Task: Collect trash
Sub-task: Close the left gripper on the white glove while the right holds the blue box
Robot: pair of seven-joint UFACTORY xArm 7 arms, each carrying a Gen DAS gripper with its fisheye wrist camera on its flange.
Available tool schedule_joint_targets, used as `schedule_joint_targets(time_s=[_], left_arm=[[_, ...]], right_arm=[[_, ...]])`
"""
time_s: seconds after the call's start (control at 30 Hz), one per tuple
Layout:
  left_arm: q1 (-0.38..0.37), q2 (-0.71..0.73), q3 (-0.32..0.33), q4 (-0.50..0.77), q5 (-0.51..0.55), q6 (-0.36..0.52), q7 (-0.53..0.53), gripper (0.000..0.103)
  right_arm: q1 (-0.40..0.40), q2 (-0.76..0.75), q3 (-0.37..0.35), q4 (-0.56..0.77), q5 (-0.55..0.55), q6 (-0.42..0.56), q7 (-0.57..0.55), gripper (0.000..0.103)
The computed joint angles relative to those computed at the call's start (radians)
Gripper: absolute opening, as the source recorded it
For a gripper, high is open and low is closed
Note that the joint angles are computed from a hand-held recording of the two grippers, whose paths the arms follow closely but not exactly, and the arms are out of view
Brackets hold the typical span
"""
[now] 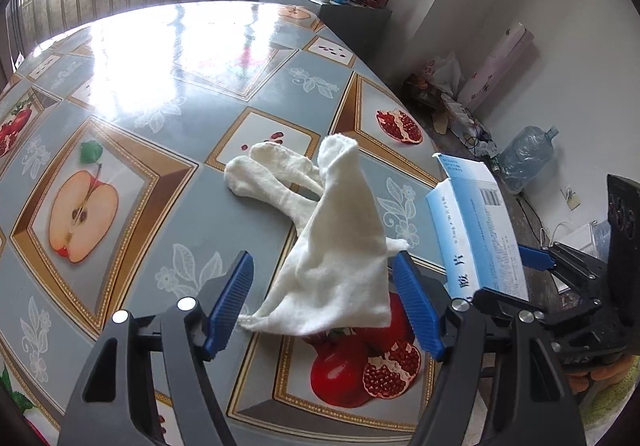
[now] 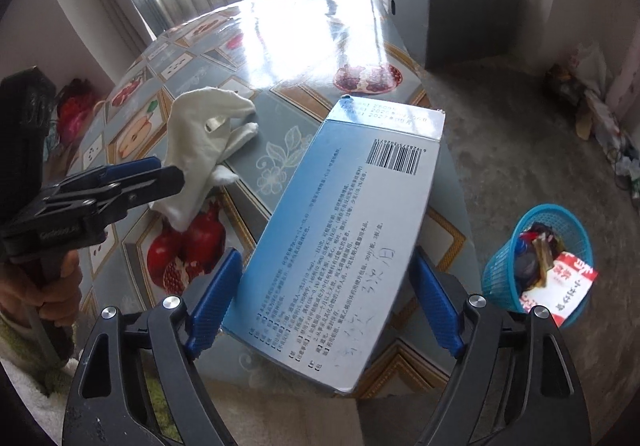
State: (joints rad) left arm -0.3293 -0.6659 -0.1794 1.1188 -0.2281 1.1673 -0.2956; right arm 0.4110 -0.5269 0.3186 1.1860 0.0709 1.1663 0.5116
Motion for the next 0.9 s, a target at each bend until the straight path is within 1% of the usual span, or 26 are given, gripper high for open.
schedule_joint_targets(time_s=[0.03, 0.1, 0.17, 0.2, 0.27, 0.37, 0.5, 0.6, 0.63, 0.67, 0.73, 0.77, 0.83, 0.9], left_arm=[[0.007, 0.012, -0.013, 0.004, 0.021, 0.005, 0.000, 0.069], [0.007, 0.018, -0.029, 0.004, 0.050, -0.013, 0.016, 0.061], [-0.004, 0.023, -0.024, 0.005, 0.041, -0.017, 0.024, 0.046], [-0.012, 0.023, -0.017, 0.004, 0.028, -0.014, 0.027, 0.042], [-0.018, 0.021, -0.013, 0.009, 0.021, 0.006, 0.028, 0.031], [-0.031, -0.007, 0.006, 0.009, -0.011, 0.046, 0.033, 0.024], [-0.035, -0.073, 0.030, -0.012, -0.060, 0.117, 0.013, 0.023], [-0.018, -0.096, 0.026, -0.009, -0.060, 0.169, -0.009, 0.025], [-0.013, -0.099, 0.022, -0.004, -0.056, 0.173, -0.012, 0.031], [-0.008, -0.102, 0.020, 0.001, -0.055, 0.167, -0.012, 0.039], [0.000, -0.104, 0.015, 0.009, -0.053, 0.142, -0.013, 0.049], [0.003, -0.101, 0.013, 0.012, -0.049, 0.130, -0.008, 0.052], [0.009, -0.085, 0.001, 0.024, -0.030, 0.114, 0.001, 0.054], [0.018, -0.068, -0.018, 0.031, -0.002, 0.102, 0.004, 0.054]], right_arm=[[0.003, -0.006, -0.003, -0.005, 0.004, -0.001, -0.003, 0.079], [0.005, -0.009, -0.008, -0.007, 0.010, 0.001, -0.008, 0.079], [0.007, 0.000, -0.005, 0.005, 0.005, 0.003, -0.024, 0.079], [0.010, 0.002, -0.003, 0.008, 0.004, 0.002, -0.034, 0.079], [0.021, 0.011, -0.006, 0.009, 0.017, -0.009, -0.055, 0.079], [0.036, 0.009, -0.016, 0.002, 0.039, -0.020, -0.087, 0.079], [0.056, -0.001, -0.022, -0.005, 0.063, -0.021, -0.141, 0.079], [0.049, -0.004, -0.012, -0.003, 0.061, -0.020, -0.135, 0.079], [0.043, -0.006, -0.011, -0.001, 0.059, -0.018, -0.126, 0.079], [0.036, -0.009, -0.009, 0.001, 0.057, -0.021, -0.113, 0.080], [0.027, -0.015, -0.012, 0.001, 0.067, -0.040, -0.086, 0.081], [0.020, -0.014, -0.011, 0.004, 0.072, -0.052, -0.065, 0.083], [0.009, -0.002, -0.004, 0.016, 0.068, -0.058, -0.029, 0.084], [-0.004, 0.012, 0.016, 0.029, 0.040, -0.053, 0.010, 0.084]])
